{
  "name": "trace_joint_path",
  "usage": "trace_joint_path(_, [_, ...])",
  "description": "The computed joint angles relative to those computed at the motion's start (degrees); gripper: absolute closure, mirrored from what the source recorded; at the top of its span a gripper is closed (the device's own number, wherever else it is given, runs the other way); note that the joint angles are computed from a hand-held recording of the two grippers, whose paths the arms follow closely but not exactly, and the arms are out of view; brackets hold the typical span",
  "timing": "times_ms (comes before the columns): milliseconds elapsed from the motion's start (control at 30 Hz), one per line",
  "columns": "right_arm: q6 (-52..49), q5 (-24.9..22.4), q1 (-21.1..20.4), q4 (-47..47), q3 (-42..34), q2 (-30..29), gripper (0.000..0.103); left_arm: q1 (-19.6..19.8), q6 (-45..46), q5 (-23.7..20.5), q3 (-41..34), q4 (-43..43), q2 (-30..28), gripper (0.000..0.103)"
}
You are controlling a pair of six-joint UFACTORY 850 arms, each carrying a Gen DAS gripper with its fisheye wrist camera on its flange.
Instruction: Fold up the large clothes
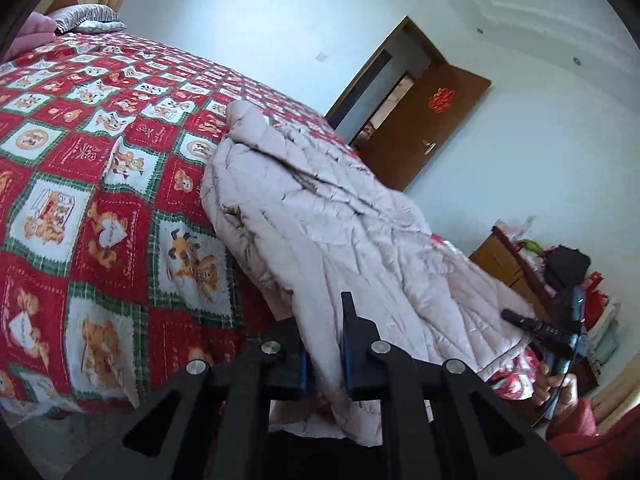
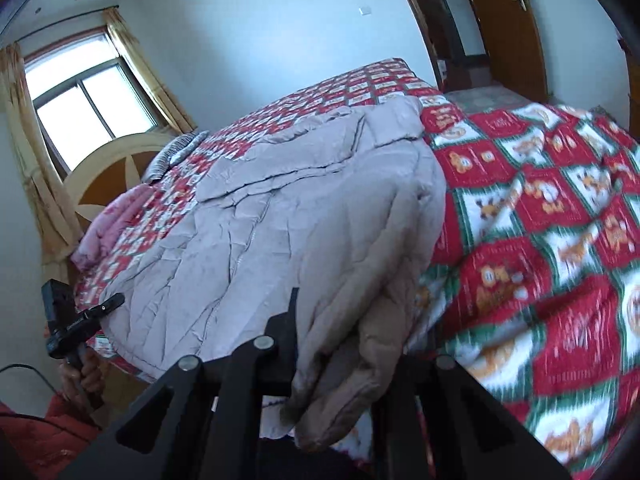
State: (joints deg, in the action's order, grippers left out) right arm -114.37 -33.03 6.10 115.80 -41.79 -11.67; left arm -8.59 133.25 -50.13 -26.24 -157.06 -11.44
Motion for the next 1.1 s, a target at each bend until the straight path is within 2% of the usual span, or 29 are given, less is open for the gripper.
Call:
trace_joint_path(67, [2.7, -2.0, -1.1, -1.7, 1.9, 0.9, 0.088, 0.0, 0.0, -2.0, 1.9, 1.3, 1.4, 0.091])
trace_joint_path(267, [10.2, -4.5, -3.4, -8.5, 5.0, 5.3, 0.088, 0.0, 0.5, -3.7, 5.3, 4.3, 7.1, 0.091])
trace_joint_path(400, [12.8, -9.7, -5.4, -9.0, 4.8, 7.2, 0.088, 2.1, -4.6, -5.1, 5.2, 7.5, 9.9, 0.091])
trace_joint_path(533, [15.1, -14.9, -6.3, -8.3, 0.8, 5.3, 0.088, 3.4, -9.7, 2.7, 0.4, 8.0, 12.0, 0.091])
trace_joint_path(600, [17.6, -17.8, -6.7, -8.3, -2.8, 3.2, 0.088, 4.1, -12.9, 7.4, -3.3, 9.4, 11.6, 0.091])
trace_joint_path(667, [19.0, -18.3, -6.3, -8.0, -7.0, 1.1, 0.088, 5.1, -16.3, 10.6, -8.5, 11.5, 9.8, 0.09])
trace_joint_path(800, [24.4, -16.6, -5.0, -9.6, -18.7, -5.6, 0.088, 6.0, -22.8, 16.6, -17.7, 14.9, 5.0, 0.09])
trace_joint_path(933, [35.4, -13.7, -4.1, -12.9, -33.6, -16.3, 0.088, 7.1, -35.9, 23.3, -31.6, 23.3, -5.1, 0.09])
trace_joint_path(1100, [50.6, -6.4, -2.5, -19.8, -54.7, -31.8, 0.087, 6.6, -48.2, 34.3, -48.6, 31.0, -18.4, 0.087])
